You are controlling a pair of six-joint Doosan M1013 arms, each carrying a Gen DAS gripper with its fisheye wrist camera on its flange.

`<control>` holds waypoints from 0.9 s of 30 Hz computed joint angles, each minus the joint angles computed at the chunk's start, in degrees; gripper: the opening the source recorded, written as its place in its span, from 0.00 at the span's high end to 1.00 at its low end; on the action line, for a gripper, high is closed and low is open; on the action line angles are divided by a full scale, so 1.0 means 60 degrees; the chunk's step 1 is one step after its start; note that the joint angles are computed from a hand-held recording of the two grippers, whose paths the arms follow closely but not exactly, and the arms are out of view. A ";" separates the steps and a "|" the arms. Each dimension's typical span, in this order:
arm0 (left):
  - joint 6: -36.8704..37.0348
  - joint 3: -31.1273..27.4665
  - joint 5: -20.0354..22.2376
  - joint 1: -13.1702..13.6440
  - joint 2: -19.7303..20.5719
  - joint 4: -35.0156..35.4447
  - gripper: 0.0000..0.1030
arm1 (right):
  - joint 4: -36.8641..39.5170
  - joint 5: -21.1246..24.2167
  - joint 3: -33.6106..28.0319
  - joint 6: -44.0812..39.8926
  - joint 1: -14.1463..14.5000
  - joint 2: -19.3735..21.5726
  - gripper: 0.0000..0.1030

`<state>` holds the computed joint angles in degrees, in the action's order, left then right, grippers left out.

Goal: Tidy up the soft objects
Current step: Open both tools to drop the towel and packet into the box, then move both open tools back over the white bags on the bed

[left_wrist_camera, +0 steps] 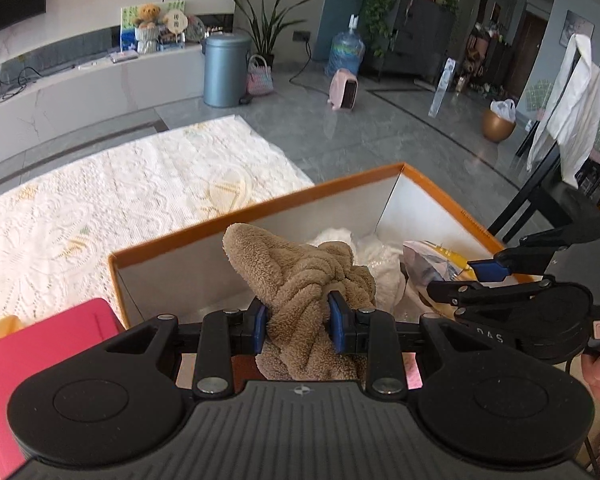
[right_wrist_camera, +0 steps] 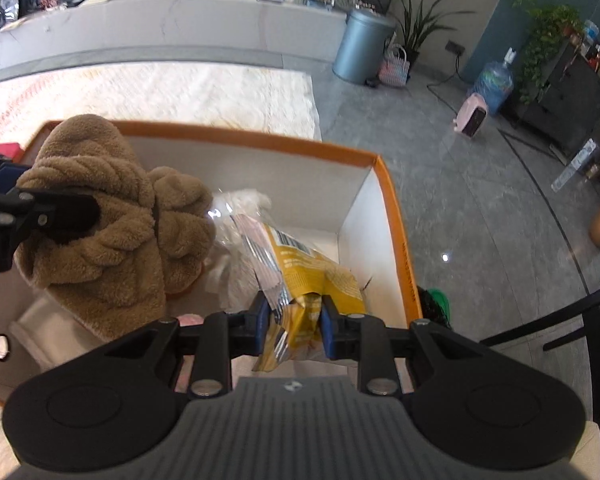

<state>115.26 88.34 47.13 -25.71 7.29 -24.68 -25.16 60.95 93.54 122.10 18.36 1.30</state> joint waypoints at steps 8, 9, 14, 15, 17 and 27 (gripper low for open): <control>-0.0395 -0.0162 0.0368 -0.0119 0.0161 0.0532 0.64 | 0.0406 0.0270 -0.0010 -0.0342 -0.0079 0.0128 0.73; -0.0441 -0.0165 0.0361 -0.0136 0.0147 0.0605 0.63 | 0.0428 0.0294 -0.0006 -0.0309 -0.0064 0.0120 0.73; -0.0769 -0.0256 0.0467 -0.0207 0.0151 0.0970 0.54 | 0.0280 0.0244 -0.0005 -0.0411 0.0034 0.0064 0.65; -0.0830 -0.0228 0.0418 -0.0216 0.0117 0.1035 0.52 | 0.0266 0.0223 -0.0014 -0.0484 0.0056 0.0049 0.60; -0.0930 -0.0198 0.0308 -0.0244 0.0069 0.1141 0.45 | 0.0244 0.0241 -0.0048 -0.0642 0.0135 0.0009 0.57; -0.0461 0.0012 -0.0317 -0.0063 -0.0412 0.0623 0.25 | -0.0523 0.0603 -0.0256 -0.0201 0.0469 -0.0166 0.41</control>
